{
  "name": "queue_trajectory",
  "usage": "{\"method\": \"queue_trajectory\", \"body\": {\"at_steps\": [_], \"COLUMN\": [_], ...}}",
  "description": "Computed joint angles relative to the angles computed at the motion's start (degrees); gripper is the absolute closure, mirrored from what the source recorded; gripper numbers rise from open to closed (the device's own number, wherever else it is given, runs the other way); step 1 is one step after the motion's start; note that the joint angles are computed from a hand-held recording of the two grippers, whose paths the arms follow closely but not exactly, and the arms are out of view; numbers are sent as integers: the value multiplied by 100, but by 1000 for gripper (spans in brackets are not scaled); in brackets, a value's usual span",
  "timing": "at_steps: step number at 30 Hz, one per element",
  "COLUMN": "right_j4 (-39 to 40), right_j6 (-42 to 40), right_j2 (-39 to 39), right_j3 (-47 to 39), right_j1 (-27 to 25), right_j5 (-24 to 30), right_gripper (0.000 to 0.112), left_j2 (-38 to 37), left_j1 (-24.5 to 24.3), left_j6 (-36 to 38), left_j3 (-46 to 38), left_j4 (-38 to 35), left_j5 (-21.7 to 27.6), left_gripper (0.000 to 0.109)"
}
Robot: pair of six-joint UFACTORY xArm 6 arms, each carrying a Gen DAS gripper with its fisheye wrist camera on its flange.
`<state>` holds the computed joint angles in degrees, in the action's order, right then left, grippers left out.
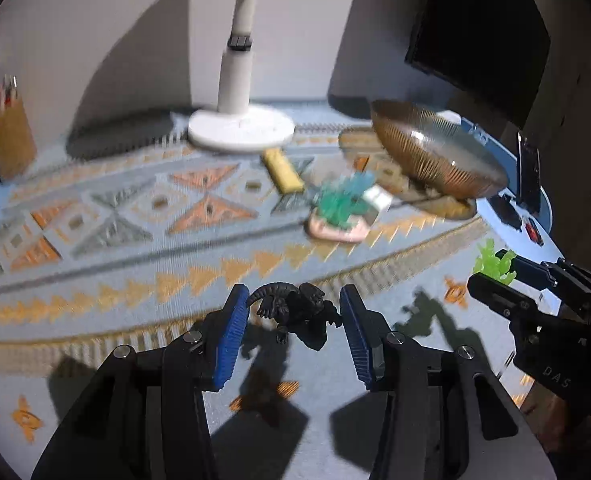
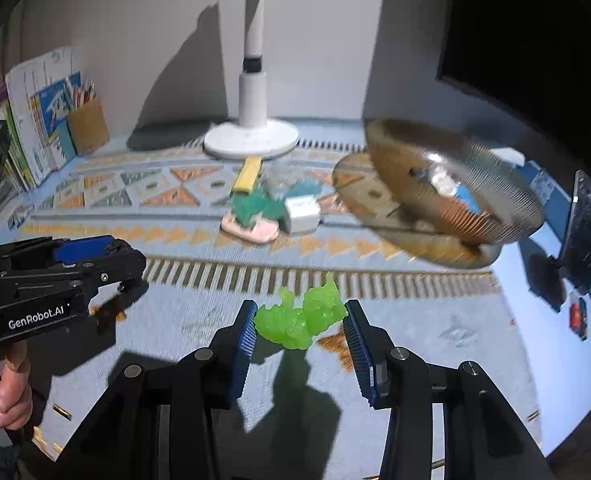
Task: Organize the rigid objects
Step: 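Carry both figures over the amber bowl and open both tools to release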
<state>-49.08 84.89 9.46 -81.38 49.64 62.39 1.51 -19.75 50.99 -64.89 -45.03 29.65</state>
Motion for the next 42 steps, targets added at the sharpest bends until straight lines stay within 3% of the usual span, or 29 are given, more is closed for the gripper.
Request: {"method": "queue_trajectory", "body": {"at_steps": [12, 18, 23, 26, 29, 33, 42], "right_j4": [-859, -1022, -950, -755, -444, -57, 636], "right_j6": [358, 344, 356, 428, 495, 330, -122], "right_j2": [-1416, -1871, -2149, -2280, -2393, -2296, -1806], "right_j3": [604, 873, 1172, 1407, 1711, 1919, 1972], "right_j1": [-252, -614, -1094, -1472, -1969, -2474, -2954], "right_j5": [826, 874, 576, 280, -317, -993, -1518], "right_gripper": [69, 69, 69, 69, 69, 69, 69], "left_j2": [-283, 192, 863, 1484, 2431, 3464, 4788], "left_j1": [-848, -1190, -1450, -1522, -1426, -1456, -1701], "left_j6": [-384, -601, -1007, -1405, -1761, -2189, -2884], "left_j3": [-577, -1221, -1962, -2734, -4181, -5649, -7215], "left_j4": [619, 890, 1274, 1597, 1427, 1547, 2227], "left_j5": [-738, -795, -735, -450, 612, 1355, 2079], "left_gripper": [65, 65, 65, 65, 65, 65, 65]}}
